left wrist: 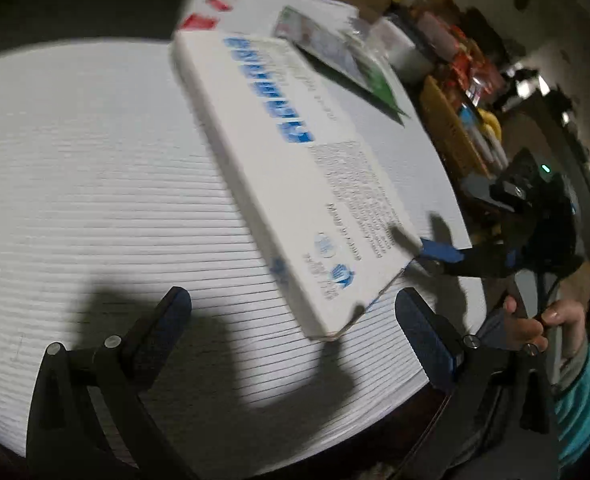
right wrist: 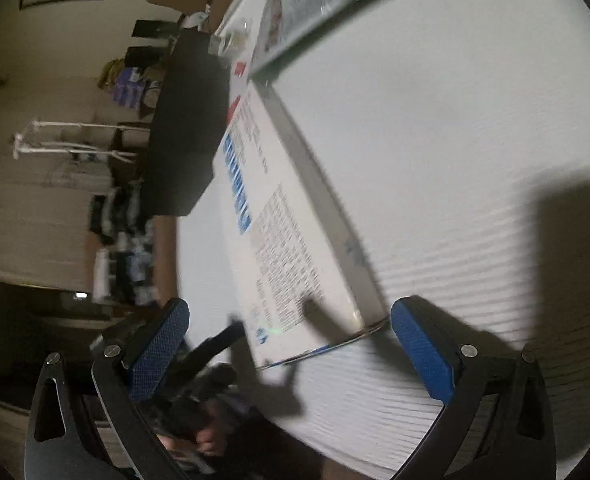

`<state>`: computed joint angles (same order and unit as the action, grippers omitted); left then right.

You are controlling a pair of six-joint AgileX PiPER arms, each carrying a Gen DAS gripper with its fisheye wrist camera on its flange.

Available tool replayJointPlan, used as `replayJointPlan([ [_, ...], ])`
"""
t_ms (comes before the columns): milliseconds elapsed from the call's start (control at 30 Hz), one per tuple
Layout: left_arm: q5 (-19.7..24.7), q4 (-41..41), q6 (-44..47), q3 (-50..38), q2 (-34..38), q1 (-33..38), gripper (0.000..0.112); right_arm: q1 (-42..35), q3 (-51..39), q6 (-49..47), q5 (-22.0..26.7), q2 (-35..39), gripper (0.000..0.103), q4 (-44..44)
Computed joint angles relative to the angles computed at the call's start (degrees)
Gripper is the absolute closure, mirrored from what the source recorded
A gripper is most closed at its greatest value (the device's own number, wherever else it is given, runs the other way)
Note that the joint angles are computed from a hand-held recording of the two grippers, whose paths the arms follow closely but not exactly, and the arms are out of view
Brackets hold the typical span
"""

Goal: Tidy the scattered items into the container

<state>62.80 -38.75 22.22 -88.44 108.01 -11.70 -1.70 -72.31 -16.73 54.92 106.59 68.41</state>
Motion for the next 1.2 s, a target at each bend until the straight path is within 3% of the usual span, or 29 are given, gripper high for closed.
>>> replayJointPlan([
  [100, -0.37, 0.37, -1.21, -0.33, -0.27, -2.3, 0.01, 1.18, -0.75, -1.13, 1.26, 1.66, 0.0, 3.61],
  [200, -1.91, 4.43, -3.25, -0.78, -0.59, -4.53, 0.01, 2.38, -3.72, 3.32, 0.17, 0.68, 0.0, -0.55],
  [533, -0.39, 0.72, -4.48, -1.69, -0.23, -3.04, 0.01, 6.47, -11.23, 9.64, -0.26, -3.35, 0.0, -5.57],
  [700, 1.13, -6.18, -0.98, -0.47, 0.14, -1.53, 0.01, 7.27, -12.17, 8.57, -0.47, -5.99, 0.0, -2.53],
  [833, 1.61, -10.69, 1.84, 0.26, 1.63, -3.15, 0.01, 8.7, -14.79, 4.81, 3.95, -4.3, 0.0, 6.86],
  [967, 0.36, -7.55, 2.8, 2.49, -0.86, -6.17, 0.011, 11.16, -18.13, 7.64, 5.89, -1.28, 0.0, 7.91],
  [1067, 2.15, -7.44, 4.49, 7.58, -5.41, -2.49, 0.011, 10.48, -16.15, 6.73, 5.4, -1.52, 0.0, 9.1],
  [1200, 6.26, -9.42, 6.84, 11.65, -10.87, 8.11, 0.01, 8.73, -12.33, 5.99, 4.26, -1.81, 0.0, 7.94],
])
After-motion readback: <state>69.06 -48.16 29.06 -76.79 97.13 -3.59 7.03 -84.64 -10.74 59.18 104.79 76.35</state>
